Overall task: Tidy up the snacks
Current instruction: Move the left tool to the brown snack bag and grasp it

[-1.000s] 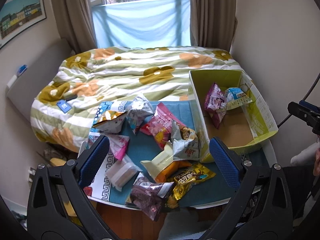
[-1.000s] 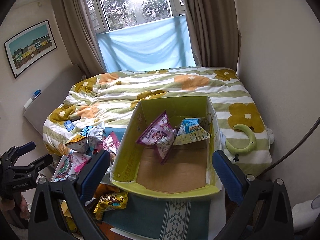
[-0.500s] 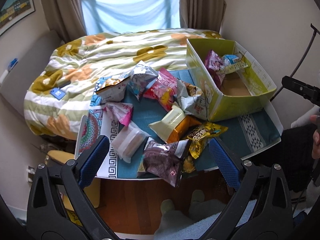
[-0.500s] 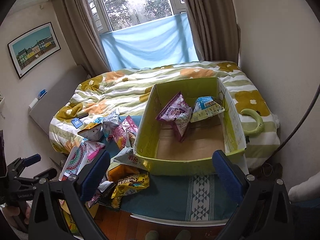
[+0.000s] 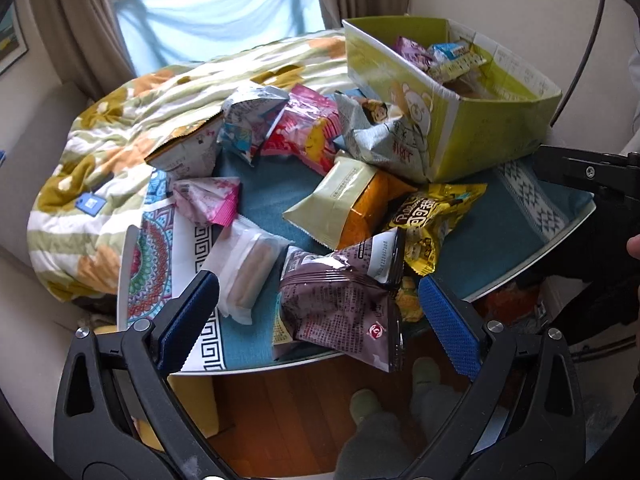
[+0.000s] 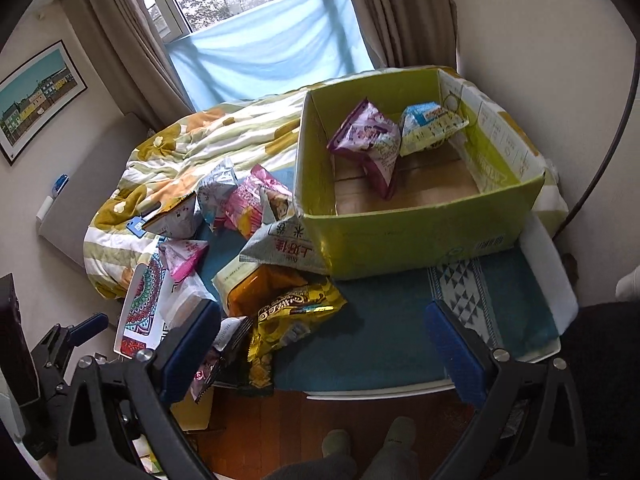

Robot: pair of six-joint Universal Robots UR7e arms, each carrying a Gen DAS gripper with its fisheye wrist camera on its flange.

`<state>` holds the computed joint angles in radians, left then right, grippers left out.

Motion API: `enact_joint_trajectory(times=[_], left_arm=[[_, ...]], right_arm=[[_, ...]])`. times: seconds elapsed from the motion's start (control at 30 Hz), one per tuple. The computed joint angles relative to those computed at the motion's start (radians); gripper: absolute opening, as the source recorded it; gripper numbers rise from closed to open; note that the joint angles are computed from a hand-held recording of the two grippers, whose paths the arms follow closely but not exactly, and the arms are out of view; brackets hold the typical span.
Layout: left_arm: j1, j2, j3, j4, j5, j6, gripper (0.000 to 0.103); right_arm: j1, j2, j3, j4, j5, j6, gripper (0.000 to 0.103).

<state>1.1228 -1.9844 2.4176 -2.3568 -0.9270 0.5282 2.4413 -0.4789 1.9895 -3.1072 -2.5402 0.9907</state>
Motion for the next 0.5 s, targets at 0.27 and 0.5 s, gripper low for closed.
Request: enact_joint_trajectory(times=[0.27,0.5], left_arm=[[0.093,0.154,0.050,-0.183,-0.012,0.156,0.099],[0.134,0.242,0.040,-0.246,0.010,0.155,0.099]], right_arm=[[-0.074,0.142,-0.046,-0.154,0.079,-0.019,0.102],[-0.116,0.200,-0.075,-0.222,0.100,-0.038,0.102]])
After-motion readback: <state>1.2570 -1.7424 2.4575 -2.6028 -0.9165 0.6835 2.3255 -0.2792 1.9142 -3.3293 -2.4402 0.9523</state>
